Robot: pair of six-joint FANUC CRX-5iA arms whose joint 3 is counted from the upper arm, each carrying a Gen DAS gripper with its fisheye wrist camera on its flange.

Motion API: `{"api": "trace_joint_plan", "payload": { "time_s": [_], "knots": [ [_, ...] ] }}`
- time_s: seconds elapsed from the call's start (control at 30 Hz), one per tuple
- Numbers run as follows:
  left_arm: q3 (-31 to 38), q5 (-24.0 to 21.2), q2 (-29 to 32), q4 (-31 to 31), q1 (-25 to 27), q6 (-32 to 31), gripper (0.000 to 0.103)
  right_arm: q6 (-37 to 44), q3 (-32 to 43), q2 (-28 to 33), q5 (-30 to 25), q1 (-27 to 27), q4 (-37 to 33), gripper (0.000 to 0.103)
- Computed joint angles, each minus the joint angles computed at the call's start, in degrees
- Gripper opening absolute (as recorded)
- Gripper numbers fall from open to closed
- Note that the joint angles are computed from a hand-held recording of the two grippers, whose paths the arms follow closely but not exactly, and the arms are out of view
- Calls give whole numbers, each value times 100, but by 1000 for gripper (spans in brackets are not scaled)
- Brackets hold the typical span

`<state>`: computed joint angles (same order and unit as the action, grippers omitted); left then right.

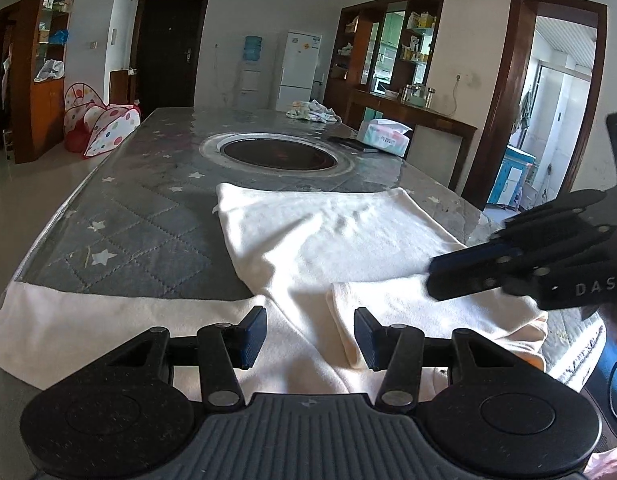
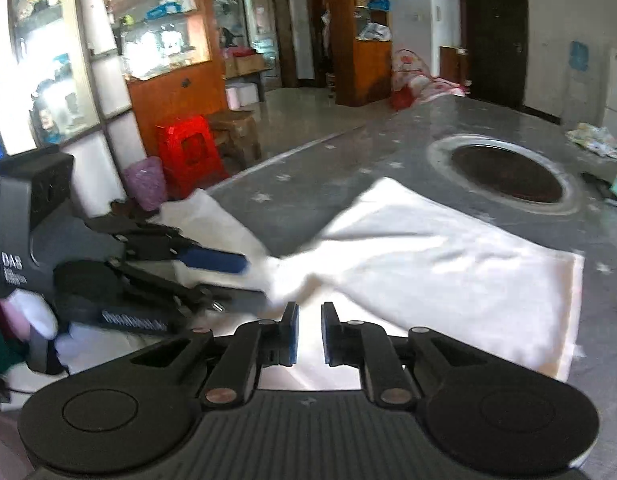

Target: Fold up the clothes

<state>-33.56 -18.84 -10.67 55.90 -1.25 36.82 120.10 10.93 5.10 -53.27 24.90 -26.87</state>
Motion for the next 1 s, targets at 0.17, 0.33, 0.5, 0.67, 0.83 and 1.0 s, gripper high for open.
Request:
{"api": "trace_joint_plan", "payload": {
  "time_s": [0.17, 0.33, 0.5, 0.67, 0.83, 1.0],
  "knots": [
    [73, 48, 126, 324, -198, -286, 51, -702, -395, -165, 281, -177, 808, 12],
    [226, -13, 336, 512, -407, -550, 50, -1367, -736, -205, 715, -372, 1306, 12],
    [466, -119, 618, 225, -508, -311, 50, -1369, -820, -151, 946, -495, 1104, 13],
    [595, -181, 740, -274, -426, 219, 51, -1358, -937, -89, 1063, -463, 1104, 15],
    [471, -174, 546, -333, -307, 434, 52, -1313, -1074, -219, 1246, -360, 1218, 24],
    [284, -45, 172, -885, -7, 1183, 52, -1278, -1090, -197, 1209, -238, 1273, 37]
  ]
}}
